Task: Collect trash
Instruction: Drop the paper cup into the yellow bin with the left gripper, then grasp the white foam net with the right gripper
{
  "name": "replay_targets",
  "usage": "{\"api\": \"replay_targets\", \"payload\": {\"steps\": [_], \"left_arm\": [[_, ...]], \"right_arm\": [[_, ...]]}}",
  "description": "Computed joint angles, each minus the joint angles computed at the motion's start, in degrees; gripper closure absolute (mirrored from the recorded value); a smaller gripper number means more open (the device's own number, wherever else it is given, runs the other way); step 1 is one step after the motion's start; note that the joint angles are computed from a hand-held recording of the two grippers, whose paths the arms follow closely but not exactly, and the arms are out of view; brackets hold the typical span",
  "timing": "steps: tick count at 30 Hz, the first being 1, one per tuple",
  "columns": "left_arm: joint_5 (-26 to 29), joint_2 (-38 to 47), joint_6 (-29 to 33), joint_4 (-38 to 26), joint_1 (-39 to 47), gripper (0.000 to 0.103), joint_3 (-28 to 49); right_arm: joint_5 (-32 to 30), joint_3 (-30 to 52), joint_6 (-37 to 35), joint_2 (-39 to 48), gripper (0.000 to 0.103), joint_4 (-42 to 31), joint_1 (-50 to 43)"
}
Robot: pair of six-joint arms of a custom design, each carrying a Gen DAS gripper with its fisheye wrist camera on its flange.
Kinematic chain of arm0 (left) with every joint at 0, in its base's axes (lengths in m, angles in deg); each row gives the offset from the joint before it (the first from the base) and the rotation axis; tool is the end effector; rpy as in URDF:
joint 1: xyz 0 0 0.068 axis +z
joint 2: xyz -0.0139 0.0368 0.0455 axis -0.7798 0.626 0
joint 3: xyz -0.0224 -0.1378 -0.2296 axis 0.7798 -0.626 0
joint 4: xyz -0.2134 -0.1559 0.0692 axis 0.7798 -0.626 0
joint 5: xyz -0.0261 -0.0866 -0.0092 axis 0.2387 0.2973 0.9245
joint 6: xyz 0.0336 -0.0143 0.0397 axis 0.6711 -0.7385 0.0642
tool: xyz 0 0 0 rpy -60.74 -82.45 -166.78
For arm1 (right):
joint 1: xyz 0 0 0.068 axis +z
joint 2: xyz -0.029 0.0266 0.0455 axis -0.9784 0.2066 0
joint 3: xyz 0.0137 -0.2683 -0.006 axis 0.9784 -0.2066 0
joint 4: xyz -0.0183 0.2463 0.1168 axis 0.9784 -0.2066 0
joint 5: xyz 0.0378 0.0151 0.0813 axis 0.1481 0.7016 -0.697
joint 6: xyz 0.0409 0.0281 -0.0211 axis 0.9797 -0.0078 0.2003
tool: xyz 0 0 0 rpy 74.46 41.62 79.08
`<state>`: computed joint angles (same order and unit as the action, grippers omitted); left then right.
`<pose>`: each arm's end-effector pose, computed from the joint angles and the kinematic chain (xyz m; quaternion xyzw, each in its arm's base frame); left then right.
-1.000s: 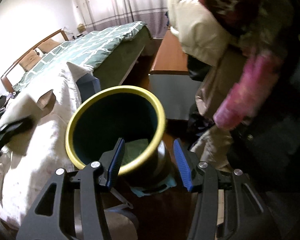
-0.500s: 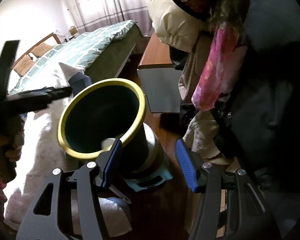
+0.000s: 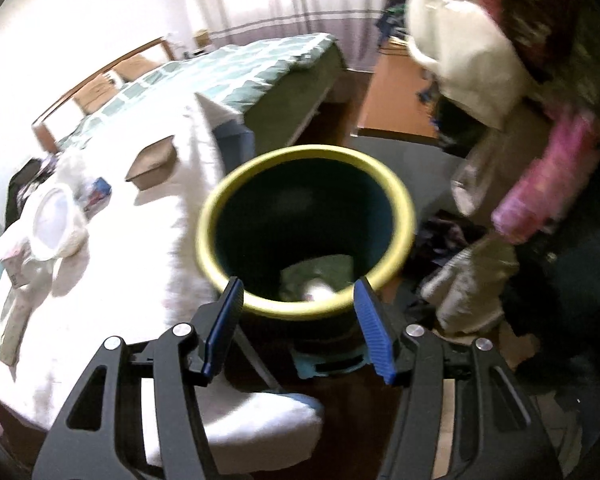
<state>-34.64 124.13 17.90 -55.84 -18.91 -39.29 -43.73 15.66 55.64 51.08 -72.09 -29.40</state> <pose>0.1905 0.0905 0.2623 0.2053 0.8749 -0.1470 0.4133 0.1210 0.1105 0.1771 0.1418 0.9279 0.0403 0.3425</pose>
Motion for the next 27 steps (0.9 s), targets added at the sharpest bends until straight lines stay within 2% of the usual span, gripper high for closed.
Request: {"api": "replay_targets", "payload": {"steps": [1,6,11,14,16,19,24,27], "left_arm": [[1.83,1.56,4.00,-2.00,6.41,0.011,1.39],[6.68,11.21,16.08,-6.88,26.55,0.011,8.99],[9.81,21.77,21.81,-10.03,38.94,0.010,18.89],[11.26,25.71,21.62,-9.27,43.32,0.009,22.91],[12.35,28.94,23.11,-11.31,45.60,0.009,26.48],[13.30,32.21,24.31,-12.86,47.61,0.009,30.11],[13.00,33.45,22.57,-12.43,47.86,0.009,31.42],[12.28,32.04,20.21,-10.65,46.88,0.009,29.77]], "right_arm": [[-0.02,1.62,-0.72,2.93,0.048,1.78,0.90],[-0.07,11.18,-5.64,16.28,0.048,8.62,5.35],[-3.02,24.93,-15.24,31.99,0.048,15.64,9.66],[-5.40,33.89,-20.67,41.09,0.048,17.85,11.75],[-5.74,40.91,-24.41,47.33,0.048,18.24,13.46],[-6.47,51.31,-30.16,55.59,0.042,17.87,15.07],[-2.18,67.12,-39.83,67.27,0.036,13.94,18.50],[1.60,75.73,-43.00,73.94,0.036,10.09,19.29]]}}
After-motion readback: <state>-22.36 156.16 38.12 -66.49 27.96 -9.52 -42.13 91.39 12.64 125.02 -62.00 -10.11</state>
